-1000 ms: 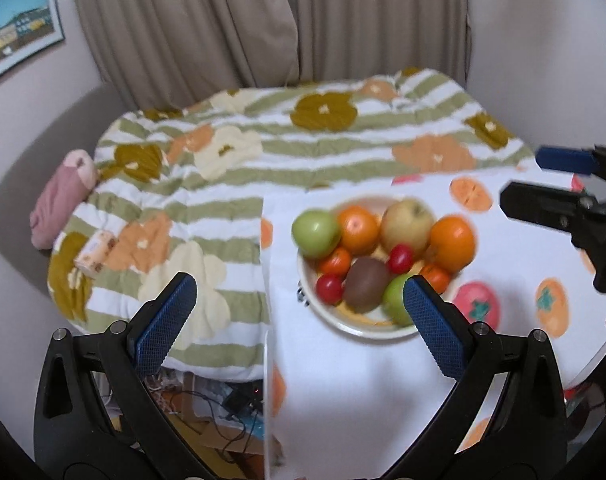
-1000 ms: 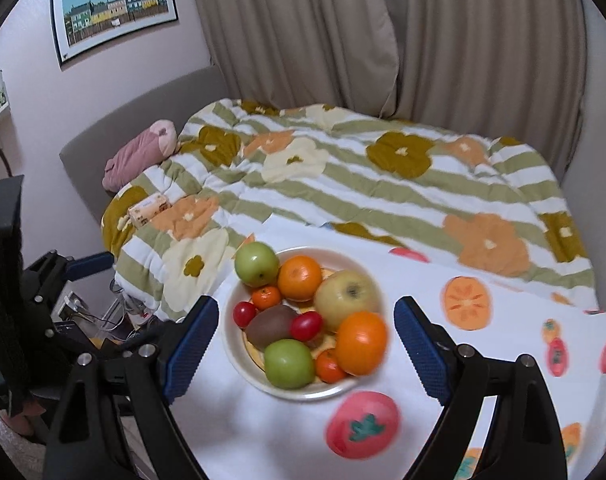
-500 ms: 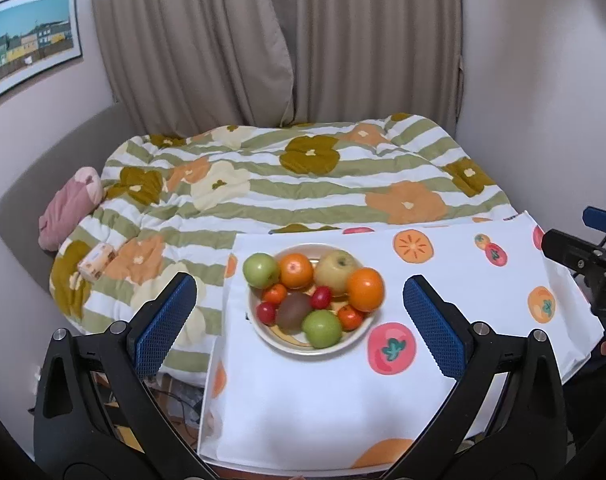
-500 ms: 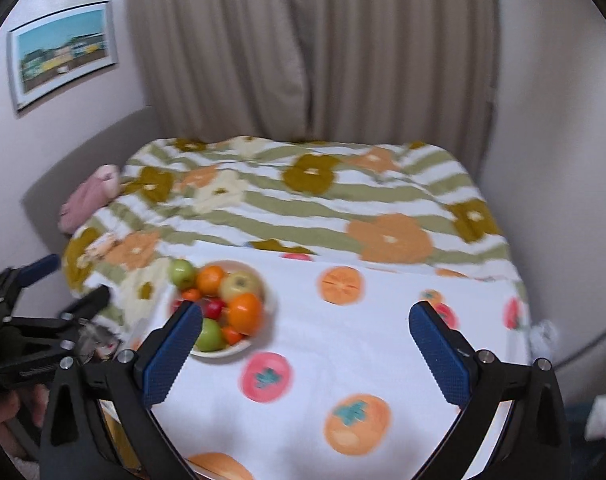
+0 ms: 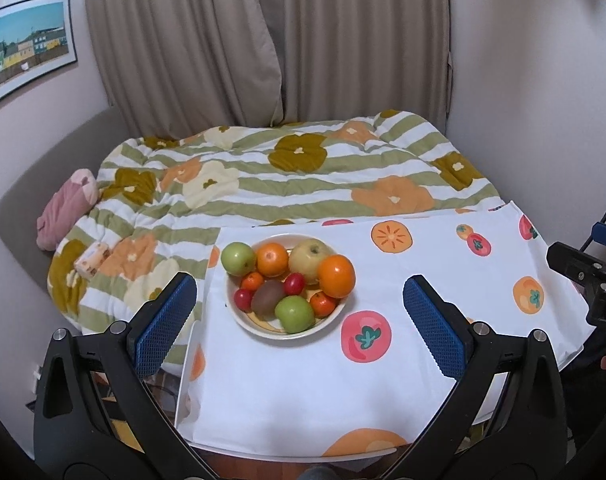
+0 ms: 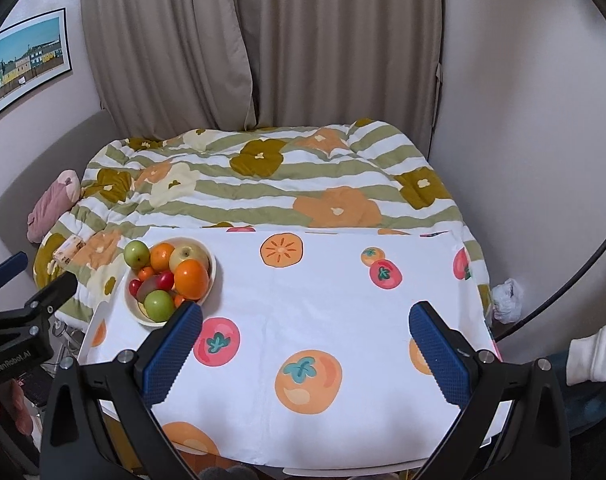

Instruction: Organize fruits

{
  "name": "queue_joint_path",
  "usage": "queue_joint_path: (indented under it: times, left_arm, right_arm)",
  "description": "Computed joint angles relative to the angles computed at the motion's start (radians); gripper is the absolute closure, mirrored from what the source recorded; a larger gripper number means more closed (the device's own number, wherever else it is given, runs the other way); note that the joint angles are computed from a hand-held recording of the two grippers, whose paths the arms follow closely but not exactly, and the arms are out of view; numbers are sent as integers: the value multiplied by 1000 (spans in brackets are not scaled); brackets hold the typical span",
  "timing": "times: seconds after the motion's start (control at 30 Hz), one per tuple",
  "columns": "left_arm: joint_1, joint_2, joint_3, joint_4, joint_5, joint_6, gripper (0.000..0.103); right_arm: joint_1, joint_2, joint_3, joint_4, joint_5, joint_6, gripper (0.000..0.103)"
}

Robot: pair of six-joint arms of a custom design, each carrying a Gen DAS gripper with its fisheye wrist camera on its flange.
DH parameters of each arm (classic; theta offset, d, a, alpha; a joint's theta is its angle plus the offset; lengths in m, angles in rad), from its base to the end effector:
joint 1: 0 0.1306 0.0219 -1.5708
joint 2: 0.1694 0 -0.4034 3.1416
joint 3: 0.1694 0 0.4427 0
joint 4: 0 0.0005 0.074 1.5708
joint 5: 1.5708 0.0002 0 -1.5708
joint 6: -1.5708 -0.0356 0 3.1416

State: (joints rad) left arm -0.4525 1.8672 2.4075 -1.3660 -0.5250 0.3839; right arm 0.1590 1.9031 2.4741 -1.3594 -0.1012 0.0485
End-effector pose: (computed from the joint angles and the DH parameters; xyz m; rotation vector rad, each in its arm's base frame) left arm 0.5954 -0.2702 0.6416 -0.1593 2.2620 0.1958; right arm 0.6565 0.1084 0.6458 -0.2935 2.3424 0.1731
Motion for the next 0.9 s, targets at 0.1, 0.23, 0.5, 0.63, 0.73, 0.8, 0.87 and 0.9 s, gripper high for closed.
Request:
queue_joint_path:
  times: [0.1, 0.23, 0.5, 0.63, 0.73, 0.8, 0.87, 0.9]
  left_arm:
    - [-7, -4, -4, 5, -13, 1, 0]
    - [-10, -1, 3, 1, -19, 1, 0]
    - [-12, -3, 3, -2, -24, 5, 0]
    - [-11, -9, -7, 5, -26, 8, 0]
    - [-12, -17, -20, 10, -23, 7, 0]
    - [-12, -16, -20, 10, -26, 8, 0]
    - [-12, -18, -23, 13, -24, 8, 0]
    - [-12, -21, -29, 16, -24, 8, 0]
  right_arm:
    - [-2, -20, -27, 18, 4, -3, 0]
    - [-1, -39, -57, 37, 2, -11, 0]
    - [-1, -46, -68, 46, 2, -12, 0]
    - [0, -44, -62, 43, 10, -10, 0]
    - [1, -35, -44, 34, 12, -11, 0]
    - [1, -37, -47, 35, 13, -11, 0]
    - [1, -38, -49, 36, 13, -11, 0]
    - [1, -38, -50, 37, 12, -10, 0]
